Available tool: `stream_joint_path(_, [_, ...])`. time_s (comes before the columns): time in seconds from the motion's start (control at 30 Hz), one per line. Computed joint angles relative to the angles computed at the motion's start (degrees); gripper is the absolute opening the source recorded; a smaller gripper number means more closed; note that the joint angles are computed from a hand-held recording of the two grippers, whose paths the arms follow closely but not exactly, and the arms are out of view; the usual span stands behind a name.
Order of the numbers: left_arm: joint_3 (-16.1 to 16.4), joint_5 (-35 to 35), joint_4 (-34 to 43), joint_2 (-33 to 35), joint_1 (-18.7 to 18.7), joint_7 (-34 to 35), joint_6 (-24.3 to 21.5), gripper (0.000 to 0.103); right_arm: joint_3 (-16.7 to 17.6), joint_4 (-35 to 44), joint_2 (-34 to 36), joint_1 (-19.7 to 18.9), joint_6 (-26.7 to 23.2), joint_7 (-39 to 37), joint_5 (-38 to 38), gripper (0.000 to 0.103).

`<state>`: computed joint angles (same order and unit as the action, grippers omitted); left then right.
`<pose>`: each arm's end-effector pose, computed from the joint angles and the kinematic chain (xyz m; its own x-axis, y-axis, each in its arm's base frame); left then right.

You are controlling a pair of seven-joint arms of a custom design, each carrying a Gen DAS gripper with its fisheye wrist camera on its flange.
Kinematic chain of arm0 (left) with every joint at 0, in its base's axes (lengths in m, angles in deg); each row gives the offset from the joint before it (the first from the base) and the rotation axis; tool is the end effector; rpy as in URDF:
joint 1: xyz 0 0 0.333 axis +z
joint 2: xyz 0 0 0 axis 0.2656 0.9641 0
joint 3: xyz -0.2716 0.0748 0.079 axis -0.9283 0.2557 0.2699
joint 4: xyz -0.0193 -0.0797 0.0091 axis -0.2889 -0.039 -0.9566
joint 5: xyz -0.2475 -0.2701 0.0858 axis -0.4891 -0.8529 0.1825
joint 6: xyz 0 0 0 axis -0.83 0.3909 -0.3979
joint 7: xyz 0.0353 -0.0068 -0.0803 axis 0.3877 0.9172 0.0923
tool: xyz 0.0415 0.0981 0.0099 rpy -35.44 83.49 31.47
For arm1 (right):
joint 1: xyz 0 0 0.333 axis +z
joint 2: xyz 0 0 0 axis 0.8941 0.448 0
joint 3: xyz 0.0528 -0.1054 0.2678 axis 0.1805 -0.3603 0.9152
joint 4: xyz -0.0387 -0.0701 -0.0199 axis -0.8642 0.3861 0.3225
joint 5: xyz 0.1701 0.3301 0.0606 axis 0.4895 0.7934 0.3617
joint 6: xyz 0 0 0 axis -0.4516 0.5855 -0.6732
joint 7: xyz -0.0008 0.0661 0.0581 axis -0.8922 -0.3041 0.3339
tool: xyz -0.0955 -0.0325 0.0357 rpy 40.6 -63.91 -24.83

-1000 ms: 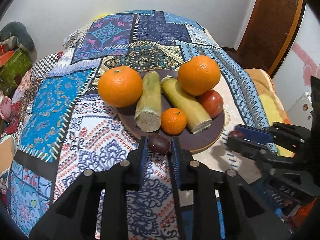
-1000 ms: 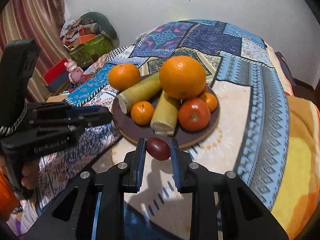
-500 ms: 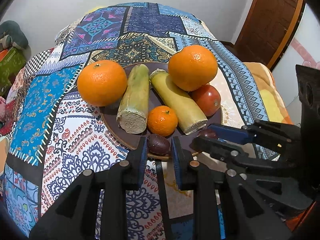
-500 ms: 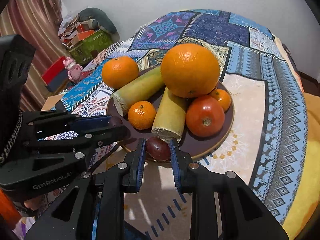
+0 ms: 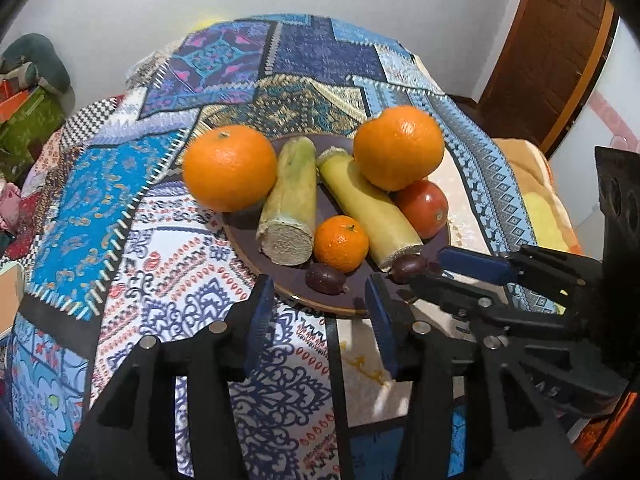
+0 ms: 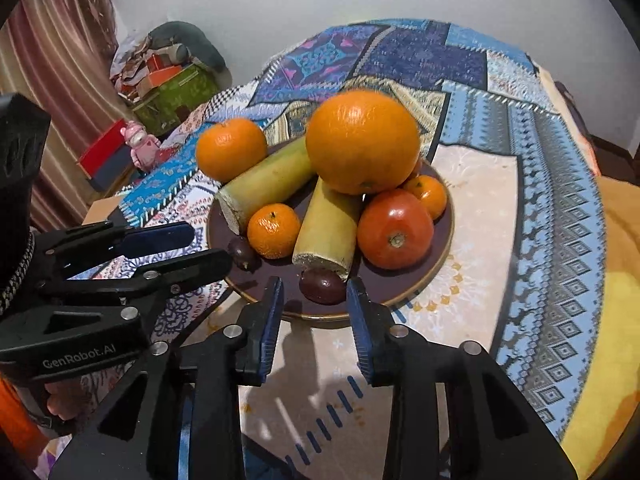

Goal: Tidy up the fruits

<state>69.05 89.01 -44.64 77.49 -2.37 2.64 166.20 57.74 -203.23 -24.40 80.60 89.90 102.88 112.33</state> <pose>0.4862 -0.3176 0.4450 0.1147 -0.9864 0.1180 -0.7952 -0.1624 -0.5842 0.5249 0.2000 0.4512 0.6743 -0.7026 -0.2271 -0.6584 -0.4328 -0.6158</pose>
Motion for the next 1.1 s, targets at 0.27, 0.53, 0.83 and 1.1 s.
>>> stream_joint_path(0.27, [-1.6, 7.9, -3.4, -8.4, -0.5, -10.2, -2.3, 0.047, -1.4, -3.6, -7.9, 0.0, 0.6, -3.6, 5.1, 0.031])
stream_joint_path(0.53, [-5.7, 14.1, -5.5, -18.7, 0.1, -18.7, -6.2, 0.047, -3.7, -8.9, -19.9, 2.0, 2.6, -8.8, 11.5, 0.034])
stream_joint_path(0.83, [-13.3, 21.1, -4.3, -27.0, -0.7, -23.9, -18.4, 0.049, -6.0, -15.3, -33.6, 6.1, 6.7, -15.5, 18.8, 0.039])
stream_joint_path(1.1, [-19.1, 26.2, -1.9, -29.4, -2.3, -25.1, -28.1, 0.066, -7.4, -19.1, -40.9, 9.3, 11.3, -19.3, 23.2, 0.052])
